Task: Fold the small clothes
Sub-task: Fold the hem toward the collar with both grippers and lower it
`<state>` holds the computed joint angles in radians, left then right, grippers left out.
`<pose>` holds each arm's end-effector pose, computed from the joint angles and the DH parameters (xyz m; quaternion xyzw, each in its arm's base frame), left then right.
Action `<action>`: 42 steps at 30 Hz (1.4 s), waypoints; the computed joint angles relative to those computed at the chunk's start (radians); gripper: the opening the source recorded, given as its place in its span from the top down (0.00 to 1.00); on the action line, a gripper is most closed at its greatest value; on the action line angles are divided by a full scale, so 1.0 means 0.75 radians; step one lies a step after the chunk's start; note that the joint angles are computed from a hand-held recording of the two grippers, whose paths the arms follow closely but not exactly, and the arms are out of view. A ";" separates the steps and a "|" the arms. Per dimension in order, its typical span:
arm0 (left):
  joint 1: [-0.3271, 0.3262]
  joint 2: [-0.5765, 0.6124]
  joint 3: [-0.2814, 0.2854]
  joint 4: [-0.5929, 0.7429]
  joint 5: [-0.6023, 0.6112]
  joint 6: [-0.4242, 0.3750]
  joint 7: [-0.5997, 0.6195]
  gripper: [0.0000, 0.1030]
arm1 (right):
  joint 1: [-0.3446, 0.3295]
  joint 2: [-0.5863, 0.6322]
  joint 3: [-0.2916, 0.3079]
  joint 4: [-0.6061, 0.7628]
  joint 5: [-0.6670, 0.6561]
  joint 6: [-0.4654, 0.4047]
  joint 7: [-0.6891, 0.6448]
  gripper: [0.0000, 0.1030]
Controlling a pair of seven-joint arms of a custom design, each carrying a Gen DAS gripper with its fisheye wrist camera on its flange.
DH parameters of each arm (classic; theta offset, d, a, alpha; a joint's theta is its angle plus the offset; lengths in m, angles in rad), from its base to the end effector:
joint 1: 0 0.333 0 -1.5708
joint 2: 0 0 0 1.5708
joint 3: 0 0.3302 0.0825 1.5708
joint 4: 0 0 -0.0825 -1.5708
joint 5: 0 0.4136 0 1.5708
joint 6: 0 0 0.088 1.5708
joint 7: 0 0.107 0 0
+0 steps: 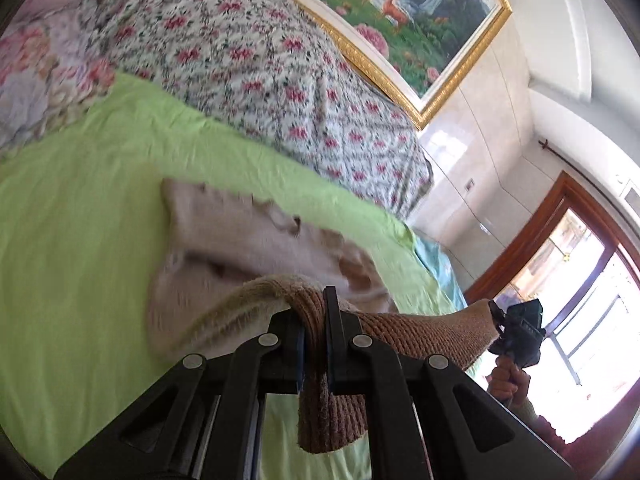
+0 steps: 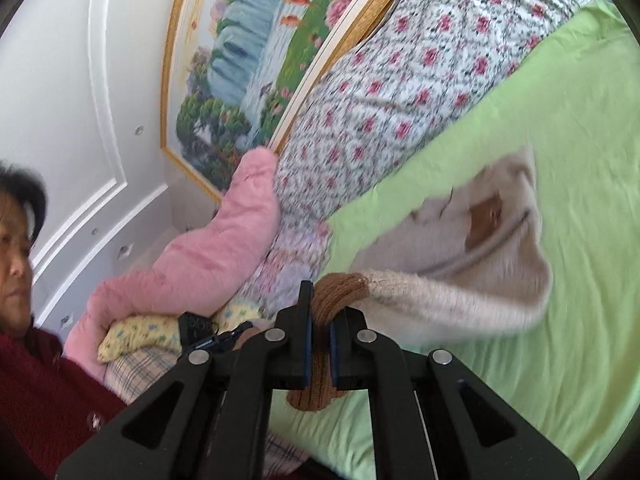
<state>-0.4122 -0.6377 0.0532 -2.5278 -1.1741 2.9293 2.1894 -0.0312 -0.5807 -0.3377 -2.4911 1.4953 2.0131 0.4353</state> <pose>0.4092 -0.0873 0.5783 -0.6070 0.5664 -0.5507 0.0869 0.4127 -0.1134 0.5445 -0.5269 0.4970 0.0374 0.6884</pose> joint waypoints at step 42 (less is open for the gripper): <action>0.577 0.989 -0.377 0.765 0.450 -0.231 -0.354 0.77 | -0.115 0.879 0.462 0.787 -0.253 0.796 0.397 0.58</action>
<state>0.0208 0.1038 -0.2297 -1.9543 -0.8369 2.7562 1.9236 -0.1173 0.0784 0.0085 -1.9007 1.3056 2.6102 0.7332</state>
